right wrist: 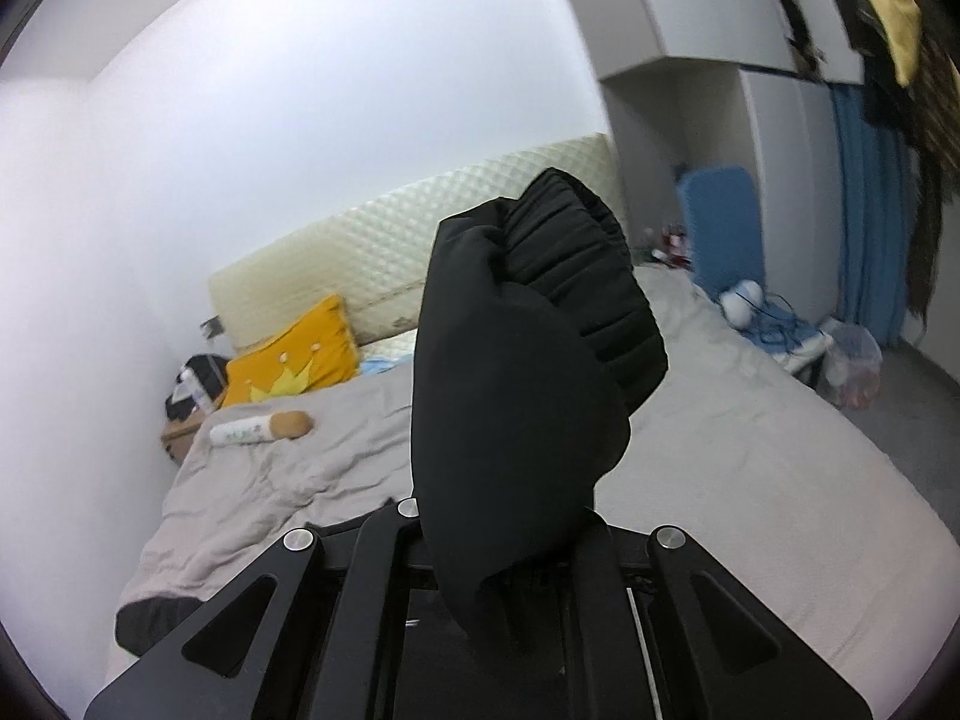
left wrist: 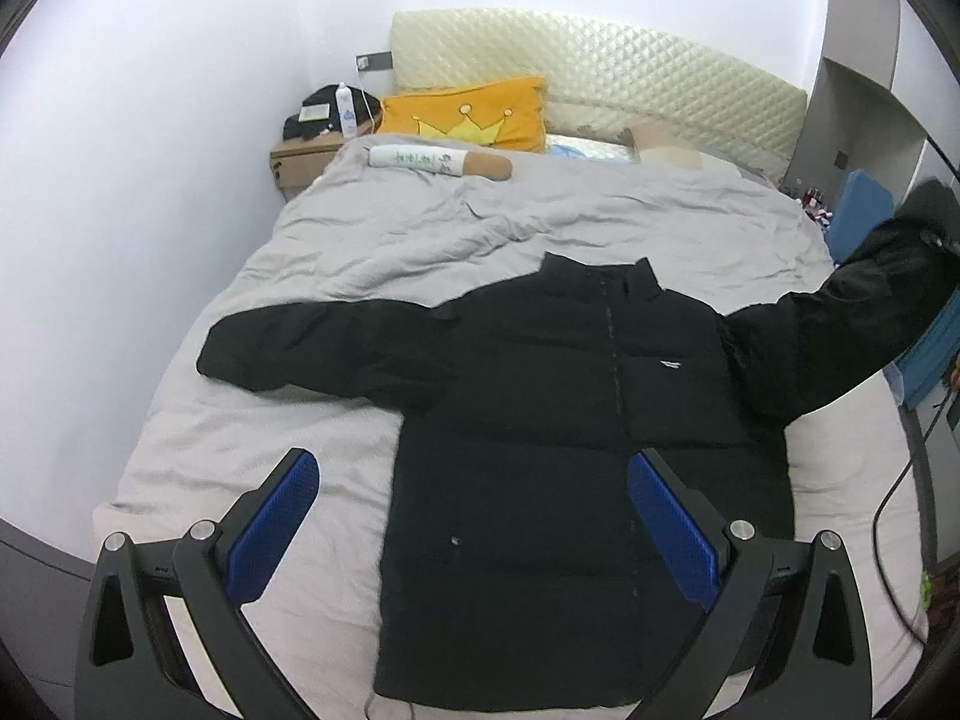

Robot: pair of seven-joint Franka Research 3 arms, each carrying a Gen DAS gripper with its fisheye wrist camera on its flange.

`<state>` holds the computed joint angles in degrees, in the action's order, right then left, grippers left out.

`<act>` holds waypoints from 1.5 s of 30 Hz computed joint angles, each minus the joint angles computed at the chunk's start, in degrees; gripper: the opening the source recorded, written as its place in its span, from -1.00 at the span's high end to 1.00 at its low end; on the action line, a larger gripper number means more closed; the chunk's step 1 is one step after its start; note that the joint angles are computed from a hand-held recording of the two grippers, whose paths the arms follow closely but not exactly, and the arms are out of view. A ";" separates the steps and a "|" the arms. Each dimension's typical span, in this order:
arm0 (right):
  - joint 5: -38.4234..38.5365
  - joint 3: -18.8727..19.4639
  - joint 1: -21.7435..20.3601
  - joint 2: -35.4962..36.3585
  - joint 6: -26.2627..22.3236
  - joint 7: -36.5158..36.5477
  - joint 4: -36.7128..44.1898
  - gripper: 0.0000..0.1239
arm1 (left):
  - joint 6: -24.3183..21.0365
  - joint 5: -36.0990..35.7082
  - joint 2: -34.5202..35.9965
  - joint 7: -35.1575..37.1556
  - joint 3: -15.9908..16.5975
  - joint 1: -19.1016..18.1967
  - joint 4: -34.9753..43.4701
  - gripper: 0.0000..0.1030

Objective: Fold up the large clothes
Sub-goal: 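Fold the held sleeve across the jacket body and open the right gripper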

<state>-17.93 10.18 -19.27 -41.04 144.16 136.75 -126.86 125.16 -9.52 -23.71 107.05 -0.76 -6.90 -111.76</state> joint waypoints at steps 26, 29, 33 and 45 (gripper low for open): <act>-11.77 6.87 22.12 51.00 12.44 8.96 19.86 0.84 | 6.99 0.49 13.05 -0.09 1.06 9.17 -1.82 -0.99; -12.06 4.79 24.99 54.42 12.53 9.50 21.00 0.84 | 7.48 0.39 14.80 -0.08 0.67 9.80 -1.41 -0.99; -10.41 2.65 27.93 56.03 11.17 7.41 21.42 0.84 | 7.86 0.51 16.51 -0.17 -0.03 10.42 -1.01 -0.99; 0.33 -2.46 33.89 50.45 8.95 -1.77 18.86 0.24 | 5.45 -0.43 15.17 -0.16 -0.71 10.49 1.24 -0.99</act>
<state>-17.61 7.72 14.62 9.41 153.10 134.98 -108.01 130.61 -9.95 -8.54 106.89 -1.47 3.59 -110.52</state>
